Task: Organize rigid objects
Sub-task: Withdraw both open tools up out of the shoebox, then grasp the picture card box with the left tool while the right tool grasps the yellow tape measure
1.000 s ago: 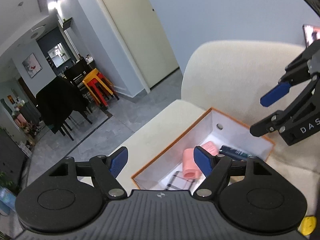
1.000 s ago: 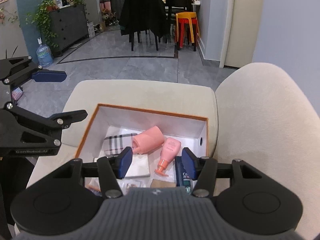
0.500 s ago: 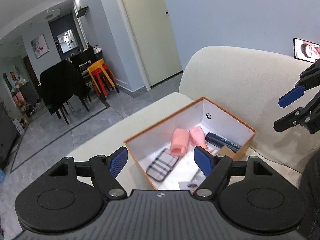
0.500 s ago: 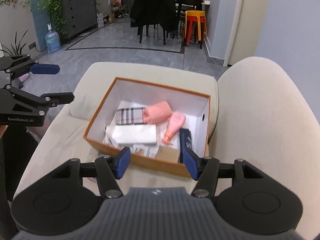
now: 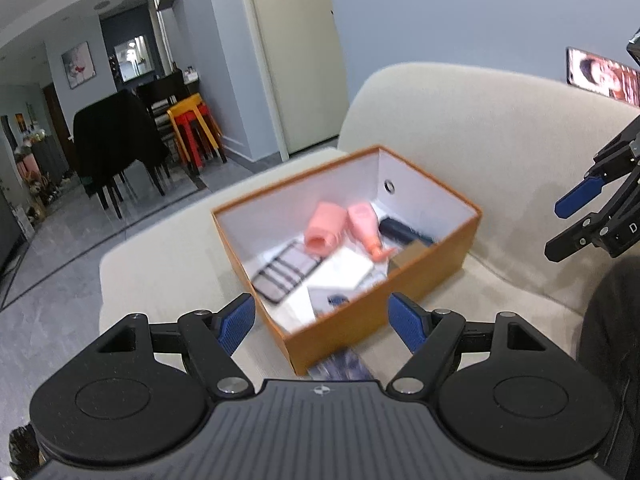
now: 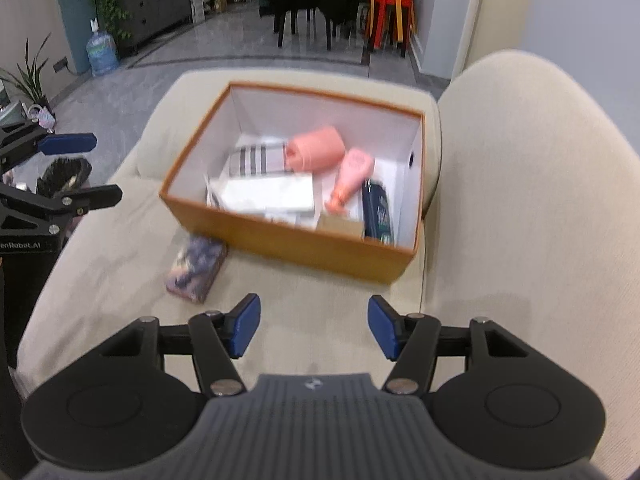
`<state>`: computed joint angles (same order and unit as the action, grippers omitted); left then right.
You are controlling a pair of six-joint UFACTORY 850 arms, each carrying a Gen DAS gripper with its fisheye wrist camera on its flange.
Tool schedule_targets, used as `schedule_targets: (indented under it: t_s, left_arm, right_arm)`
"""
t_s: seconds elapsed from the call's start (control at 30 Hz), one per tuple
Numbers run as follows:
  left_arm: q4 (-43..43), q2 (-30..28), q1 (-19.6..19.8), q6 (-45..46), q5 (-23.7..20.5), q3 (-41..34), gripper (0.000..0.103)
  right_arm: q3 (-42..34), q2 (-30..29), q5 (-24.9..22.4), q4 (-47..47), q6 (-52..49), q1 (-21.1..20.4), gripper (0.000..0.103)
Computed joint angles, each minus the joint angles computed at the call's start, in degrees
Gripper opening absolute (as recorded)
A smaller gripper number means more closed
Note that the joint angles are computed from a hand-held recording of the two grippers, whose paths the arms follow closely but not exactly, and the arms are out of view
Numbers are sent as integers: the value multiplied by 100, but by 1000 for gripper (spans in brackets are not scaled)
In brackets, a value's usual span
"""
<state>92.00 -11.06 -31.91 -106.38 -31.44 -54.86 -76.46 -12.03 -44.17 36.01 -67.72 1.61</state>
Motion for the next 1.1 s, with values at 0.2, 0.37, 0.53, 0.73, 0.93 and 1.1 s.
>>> schedule_targets:
  t_s: [0.2,0.37,0.53,0.73,0.93,1.1]
  left_arm:
    - [38,41,-91,-399,74,308,89]
    - [49,66,-163,-727,177,539,89]
    - [219,113,-214,-1296,328,798,89]
    - [275,51,-161,-1584,536,918,89]
    - [432,-31,-89,-1853,642,903,89]
    - [630,-182,-49,-2114,722,852,89]
  right_arm:
    - [357,-21,83,-246,-4,-49,60]
    - [612,-4,176,-459,-109,-32,62]
    - [829,13,233,-832,-192,78,68]
    - [1079,-35,264,-1976,110,391,71]
    - [1256,-187,238,-3053,744,732,76]
    - [1363,-338,365,-3564,1261,930,76]
